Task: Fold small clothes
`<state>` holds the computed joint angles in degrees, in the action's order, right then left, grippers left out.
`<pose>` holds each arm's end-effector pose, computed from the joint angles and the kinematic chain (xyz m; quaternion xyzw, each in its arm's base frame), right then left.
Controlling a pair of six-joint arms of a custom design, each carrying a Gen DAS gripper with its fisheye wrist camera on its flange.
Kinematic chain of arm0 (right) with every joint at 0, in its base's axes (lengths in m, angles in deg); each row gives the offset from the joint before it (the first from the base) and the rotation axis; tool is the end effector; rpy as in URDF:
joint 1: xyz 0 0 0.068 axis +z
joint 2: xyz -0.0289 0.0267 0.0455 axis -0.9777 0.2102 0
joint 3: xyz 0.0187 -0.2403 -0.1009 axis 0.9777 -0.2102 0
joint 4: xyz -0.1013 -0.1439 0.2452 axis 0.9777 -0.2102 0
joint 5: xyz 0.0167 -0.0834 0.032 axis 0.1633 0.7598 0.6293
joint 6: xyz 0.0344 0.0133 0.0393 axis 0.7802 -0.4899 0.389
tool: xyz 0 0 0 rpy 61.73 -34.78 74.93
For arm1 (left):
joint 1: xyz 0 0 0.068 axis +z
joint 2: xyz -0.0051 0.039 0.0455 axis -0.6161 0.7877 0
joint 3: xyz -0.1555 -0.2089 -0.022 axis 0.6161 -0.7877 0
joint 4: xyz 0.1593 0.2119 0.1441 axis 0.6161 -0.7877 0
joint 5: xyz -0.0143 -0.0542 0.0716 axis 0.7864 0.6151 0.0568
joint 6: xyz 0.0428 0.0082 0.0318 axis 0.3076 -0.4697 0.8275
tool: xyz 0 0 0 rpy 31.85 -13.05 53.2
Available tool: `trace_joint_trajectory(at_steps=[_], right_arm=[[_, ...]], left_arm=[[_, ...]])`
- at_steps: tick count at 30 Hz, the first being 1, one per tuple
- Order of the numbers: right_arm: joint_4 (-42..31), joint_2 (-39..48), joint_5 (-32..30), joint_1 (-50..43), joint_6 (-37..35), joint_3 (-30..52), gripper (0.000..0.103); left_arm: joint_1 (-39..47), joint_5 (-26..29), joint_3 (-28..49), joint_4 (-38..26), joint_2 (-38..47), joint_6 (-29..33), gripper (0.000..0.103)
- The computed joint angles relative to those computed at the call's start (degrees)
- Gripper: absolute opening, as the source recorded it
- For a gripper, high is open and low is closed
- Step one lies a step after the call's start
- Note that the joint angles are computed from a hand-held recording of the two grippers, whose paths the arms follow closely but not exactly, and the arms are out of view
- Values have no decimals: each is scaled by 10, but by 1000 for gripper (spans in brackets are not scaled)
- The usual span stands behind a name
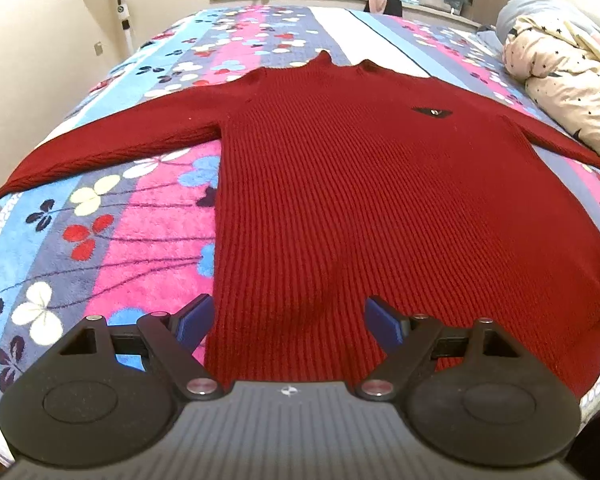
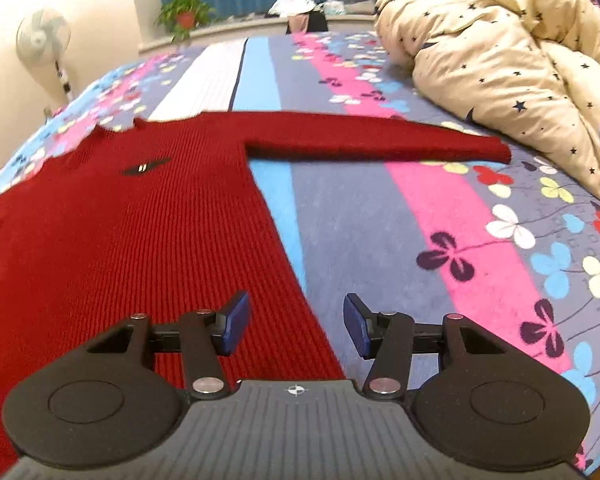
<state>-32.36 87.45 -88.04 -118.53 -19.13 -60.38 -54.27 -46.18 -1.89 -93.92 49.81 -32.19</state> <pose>0.1950 -0.1454 0.1364 0.0532 0.9170 0.0211 0.3947 0.1743 -0.0429 0.0934 -0.0181 0.9417 0.0123 0.3358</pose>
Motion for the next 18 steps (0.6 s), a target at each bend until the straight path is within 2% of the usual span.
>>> trace_joint_trajectory(at_steps=[8, 18], right_arm=[[22, -10, -18, 5, 21, -9, 53], [51, -37, -31, 16, 46, -30, 52]], left_arm=[[-6, -19, -8, 12, -12, -8, 86], [-16, -84, -17, 43, -22, -12, 86]])
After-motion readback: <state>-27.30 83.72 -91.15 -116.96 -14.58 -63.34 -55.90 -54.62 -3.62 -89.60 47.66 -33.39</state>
